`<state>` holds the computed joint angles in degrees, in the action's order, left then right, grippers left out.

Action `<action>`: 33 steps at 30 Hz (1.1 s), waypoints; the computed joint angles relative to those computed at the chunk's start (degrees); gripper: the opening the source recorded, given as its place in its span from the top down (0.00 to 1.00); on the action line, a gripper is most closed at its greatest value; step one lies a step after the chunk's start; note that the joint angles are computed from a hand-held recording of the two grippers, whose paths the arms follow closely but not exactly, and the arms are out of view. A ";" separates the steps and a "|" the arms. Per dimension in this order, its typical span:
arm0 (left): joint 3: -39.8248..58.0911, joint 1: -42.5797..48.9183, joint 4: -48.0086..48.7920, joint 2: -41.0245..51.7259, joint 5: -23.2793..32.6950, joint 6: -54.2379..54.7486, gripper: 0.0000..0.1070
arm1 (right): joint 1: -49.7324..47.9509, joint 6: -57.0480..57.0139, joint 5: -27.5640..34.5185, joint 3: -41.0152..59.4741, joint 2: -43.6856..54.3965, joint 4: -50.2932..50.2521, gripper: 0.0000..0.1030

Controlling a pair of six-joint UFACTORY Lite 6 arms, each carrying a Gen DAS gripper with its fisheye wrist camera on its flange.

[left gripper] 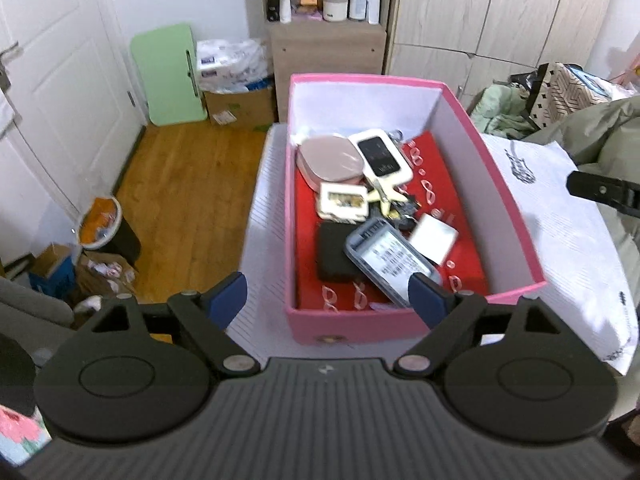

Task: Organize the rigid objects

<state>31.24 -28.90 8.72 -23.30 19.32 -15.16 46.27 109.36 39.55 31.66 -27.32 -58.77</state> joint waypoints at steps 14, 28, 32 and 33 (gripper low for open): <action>-2.92 -18.68 19.25 -6.21 5.44 -31.73 0.13 | 10.09 -13.28 11.94 -1.51 -17.00 13.96 0.03; 1.76 -27.42 31.69 3.21 9.77 -51.52 0.10 | 12.92 -16.85 17.88 -1.56 -18.74 17.14 0.03; 2.97 -29.40 37.40 5.83 11.41 -59.34 0.08 | 15.39 -15.58 20.89 -1.69 -17.75 16.11 0.03; 3.73 -29.87 38.22 6.99 12.19 -60.47 0.08 | 15.64 -15.53 21.34 -1.85 -17.49 16.02 0.03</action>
<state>34.96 -58.76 46.94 -16.31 31.51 -75.63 61.91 93.83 60.89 29.82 -44.81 -42.75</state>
